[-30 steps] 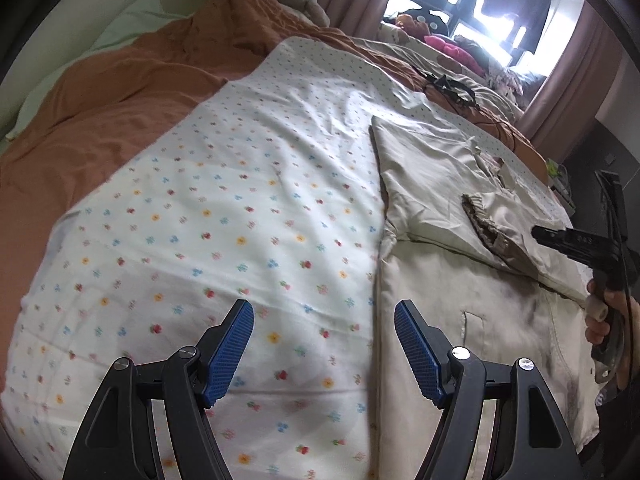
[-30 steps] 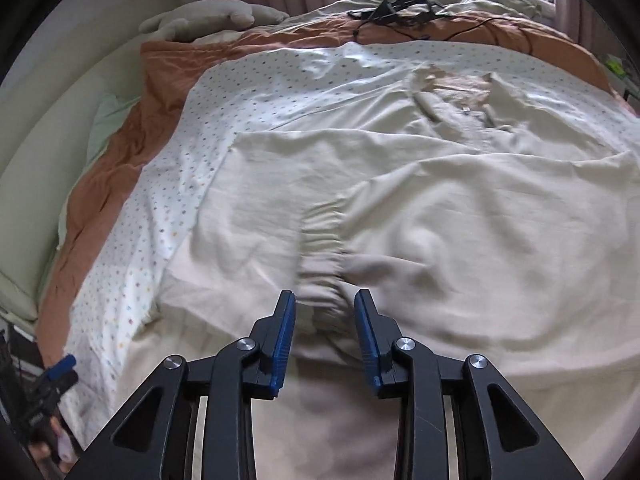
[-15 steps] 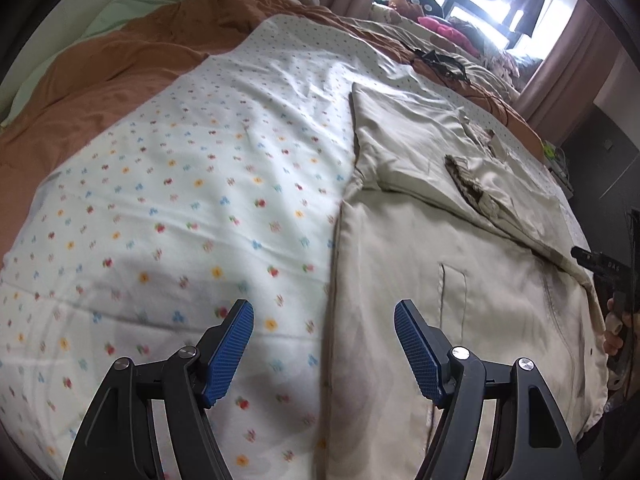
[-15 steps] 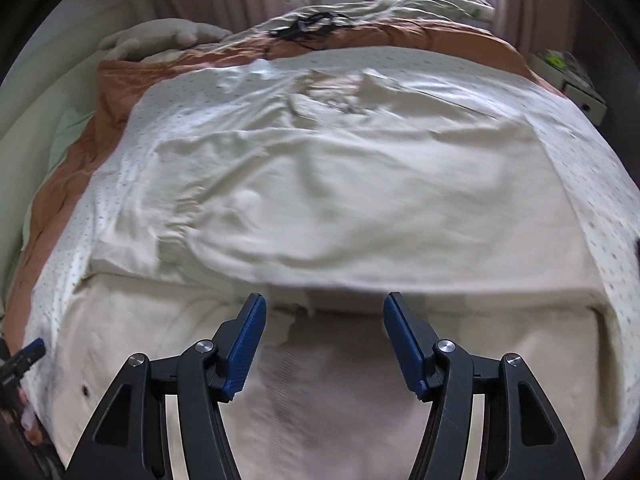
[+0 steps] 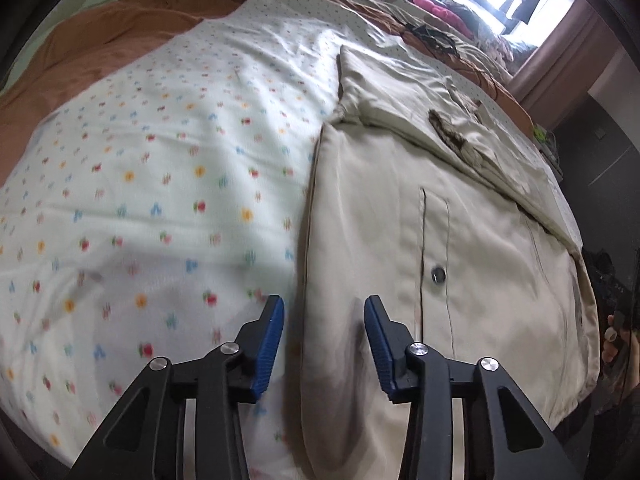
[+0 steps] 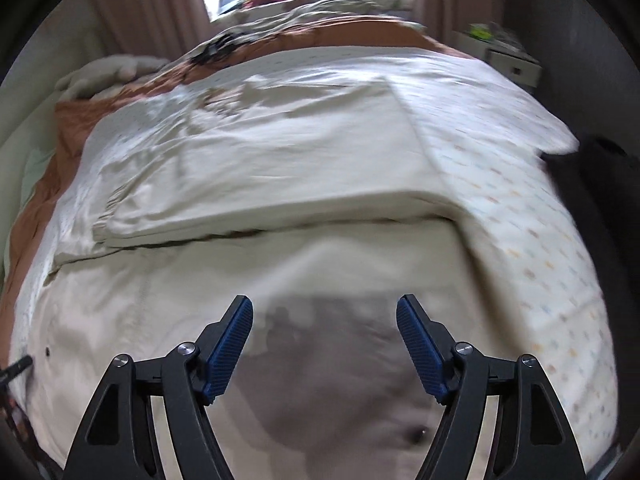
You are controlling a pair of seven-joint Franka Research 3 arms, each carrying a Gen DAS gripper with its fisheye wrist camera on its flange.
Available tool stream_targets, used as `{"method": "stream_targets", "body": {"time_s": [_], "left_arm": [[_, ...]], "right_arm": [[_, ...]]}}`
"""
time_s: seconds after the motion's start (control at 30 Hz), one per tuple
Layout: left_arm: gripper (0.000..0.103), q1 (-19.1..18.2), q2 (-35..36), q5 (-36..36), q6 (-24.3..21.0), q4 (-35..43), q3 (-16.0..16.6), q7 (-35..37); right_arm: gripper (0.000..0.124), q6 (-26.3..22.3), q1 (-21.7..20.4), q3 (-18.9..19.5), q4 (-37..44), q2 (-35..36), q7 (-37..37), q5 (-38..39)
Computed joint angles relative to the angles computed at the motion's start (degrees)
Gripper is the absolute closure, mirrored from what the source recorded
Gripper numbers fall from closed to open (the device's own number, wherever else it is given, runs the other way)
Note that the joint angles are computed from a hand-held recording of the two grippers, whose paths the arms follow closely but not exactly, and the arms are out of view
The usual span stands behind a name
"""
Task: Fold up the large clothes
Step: 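Open the right tool and smooth the folded jacket side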
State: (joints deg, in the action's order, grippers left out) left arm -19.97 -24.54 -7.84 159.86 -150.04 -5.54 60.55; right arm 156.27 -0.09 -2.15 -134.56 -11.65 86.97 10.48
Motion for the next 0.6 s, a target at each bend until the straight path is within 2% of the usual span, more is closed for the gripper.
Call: {"method": "stream_targets", "body": {"time_s": [0.23, 0.6], "left_arm": [[0.063, -4.54, -4.18, -4.99, 2.13, -4.43, 2.5, 1.17], [0.065, -10.8, -9.64, -10.44, 3.79, -9.54, 5.65, 1.87]], "right_arm": [[0.05, 0.39, -2.54, -4.63, -9.1, -7.31, -4.19, 5.7], [0.05, 1.27, -1.48, -11.2, -20.38, -20.15, -17.9, 20.53]]}}
